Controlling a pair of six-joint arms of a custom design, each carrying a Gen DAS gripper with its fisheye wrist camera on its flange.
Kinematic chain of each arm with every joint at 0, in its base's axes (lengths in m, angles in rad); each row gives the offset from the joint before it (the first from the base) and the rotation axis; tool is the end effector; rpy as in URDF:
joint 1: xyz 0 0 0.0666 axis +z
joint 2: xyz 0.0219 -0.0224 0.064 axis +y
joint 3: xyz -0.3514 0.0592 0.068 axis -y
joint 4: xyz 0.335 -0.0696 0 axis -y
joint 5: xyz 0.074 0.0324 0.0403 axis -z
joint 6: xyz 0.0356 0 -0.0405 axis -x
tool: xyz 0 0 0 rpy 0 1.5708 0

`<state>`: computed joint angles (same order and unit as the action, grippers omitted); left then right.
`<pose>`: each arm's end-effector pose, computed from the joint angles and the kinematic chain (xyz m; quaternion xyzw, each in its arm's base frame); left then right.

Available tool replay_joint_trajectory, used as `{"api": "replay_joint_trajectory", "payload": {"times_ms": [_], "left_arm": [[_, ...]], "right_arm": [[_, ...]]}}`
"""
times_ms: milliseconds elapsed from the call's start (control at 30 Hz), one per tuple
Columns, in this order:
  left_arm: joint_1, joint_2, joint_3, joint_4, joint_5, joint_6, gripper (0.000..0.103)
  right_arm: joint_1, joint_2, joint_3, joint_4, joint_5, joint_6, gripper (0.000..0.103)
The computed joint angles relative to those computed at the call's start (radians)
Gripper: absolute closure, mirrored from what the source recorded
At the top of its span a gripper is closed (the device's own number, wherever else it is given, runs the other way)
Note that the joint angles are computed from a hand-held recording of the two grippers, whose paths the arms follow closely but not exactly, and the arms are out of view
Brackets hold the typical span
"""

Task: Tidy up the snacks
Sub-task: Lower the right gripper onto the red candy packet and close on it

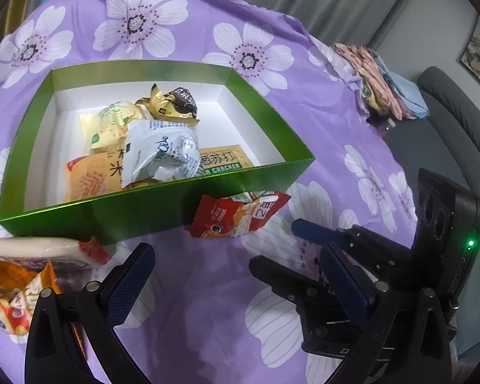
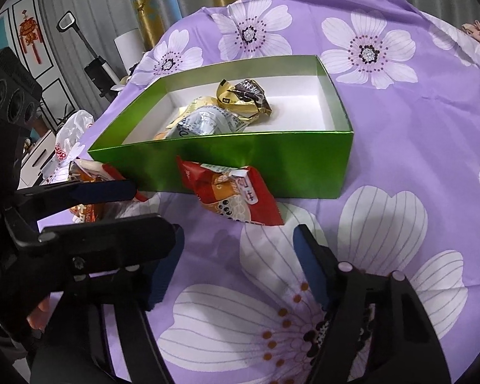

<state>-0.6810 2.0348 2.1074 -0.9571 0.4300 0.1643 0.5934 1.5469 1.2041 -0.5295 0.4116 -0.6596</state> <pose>0.4887 -0.4156 0.3563 0.3045 0.8711 -0.3181 0.2174 0.3940 0.2481 0.2891 0.1003 0.9170 0.0409 0.3839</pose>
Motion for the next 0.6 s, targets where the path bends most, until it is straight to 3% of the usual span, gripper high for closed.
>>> {"api": "replay_joint_trajectory", "payload": {"times_ms": [300, 600], "left_arm": [[-0.004, 0.041, 0.045, 0.012, 0.02, 0.018, 0.001], [-0.007, 0.082, 0.094, 0.014, 0.043, 0.046, 0.016]], "right_arm": [[-0.035, 0.004, -0.007, 0.037, -0.06, 0.017, 0.05], [-0.06, 0.019, 0.013, 0.039, -0.094, 0.059, 0.06]]}}
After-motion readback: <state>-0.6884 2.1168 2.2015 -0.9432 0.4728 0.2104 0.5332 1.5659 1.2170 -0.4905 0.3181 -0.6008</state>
